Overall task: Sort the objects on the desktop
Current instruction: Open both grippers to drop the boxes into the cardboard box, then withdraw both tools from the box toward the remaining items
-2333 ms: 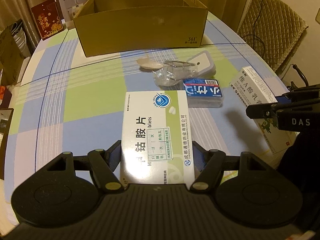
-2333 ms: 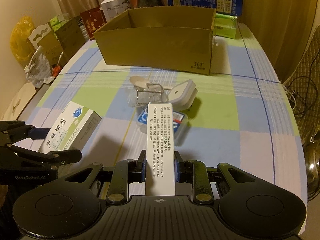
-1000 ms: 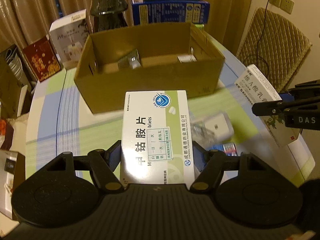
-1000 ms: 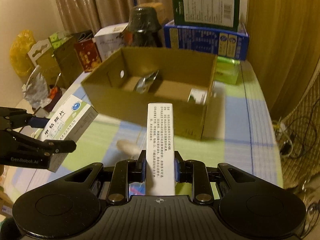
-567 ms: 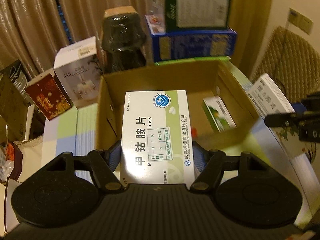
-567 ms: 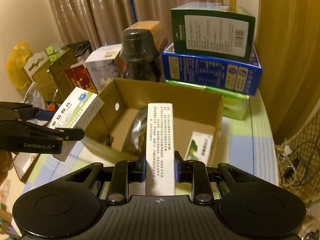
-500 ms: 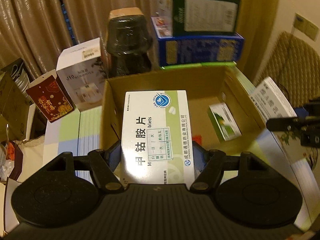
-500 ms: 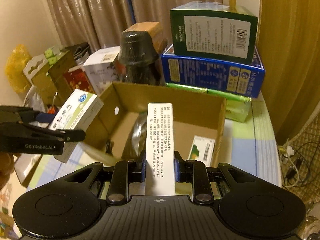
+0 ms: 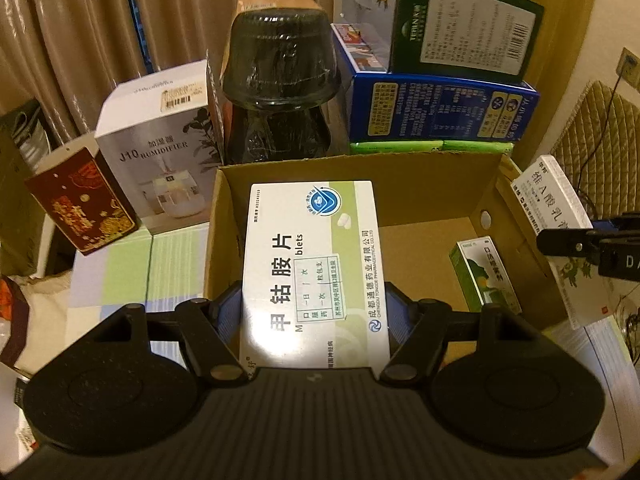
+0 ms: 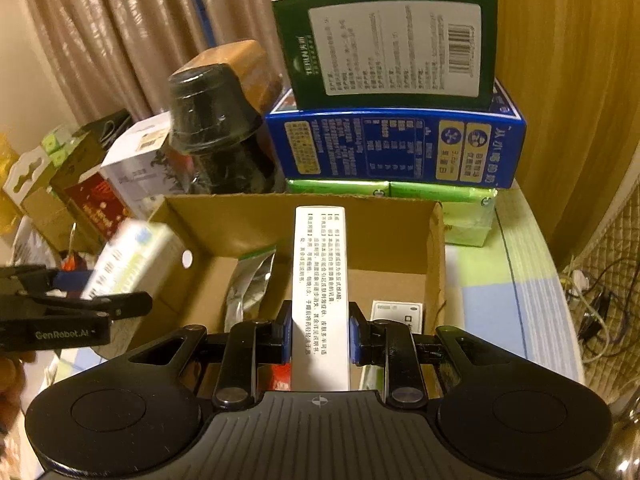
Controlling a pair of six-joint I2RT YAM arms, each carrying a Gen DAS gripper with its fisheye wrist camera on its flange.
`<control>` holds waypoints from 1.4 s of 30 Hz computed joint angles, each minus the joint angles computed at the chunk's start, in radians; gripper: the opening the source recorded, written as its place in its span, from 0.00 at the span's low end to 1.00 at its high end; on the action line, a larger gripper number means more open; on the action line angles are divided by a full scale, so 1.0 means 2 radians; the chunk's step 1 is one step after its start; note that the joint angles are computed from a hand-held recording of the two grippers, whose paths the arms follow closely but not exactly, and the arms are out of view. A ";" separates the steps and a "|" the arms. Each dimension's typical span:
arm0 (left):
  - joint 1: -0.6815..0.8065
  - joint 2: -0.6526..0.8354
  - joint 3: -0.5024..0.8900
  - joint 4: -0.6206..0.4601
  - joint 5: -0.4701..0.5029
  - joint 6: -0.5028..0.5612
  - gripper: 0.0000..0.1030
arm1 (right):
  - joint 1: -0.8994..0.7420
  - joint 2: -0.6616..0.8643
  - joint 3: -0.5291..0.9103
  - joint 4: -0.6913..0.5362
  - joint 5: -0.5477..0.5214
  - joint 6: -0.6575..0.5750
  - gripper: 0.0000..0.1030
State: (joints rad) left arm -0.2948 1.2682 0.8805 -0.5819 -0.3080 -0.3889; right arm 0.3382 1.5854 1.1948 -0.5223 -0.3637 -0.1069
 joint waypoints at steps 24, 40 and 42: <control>-0.150 -0.177 -0.092 -0.083 -0.071 -0.121 0.76 | -0.140 -0.159 -0.132 -0.051 -0.114 -0.071 0.88; -0.651 -0.086 -0.033 -0.395 -0.209 -0.693 0.98 | -0.487 -0.282 -0.241 -0.392 -0.204 -0.454 0.98; -0.691 -0.058 -0.030 -0.406 -0.201 -0.749 0.99 | -0.535 -0.270 -0.249 -0.430 -0.196 -0.509 0.98</control>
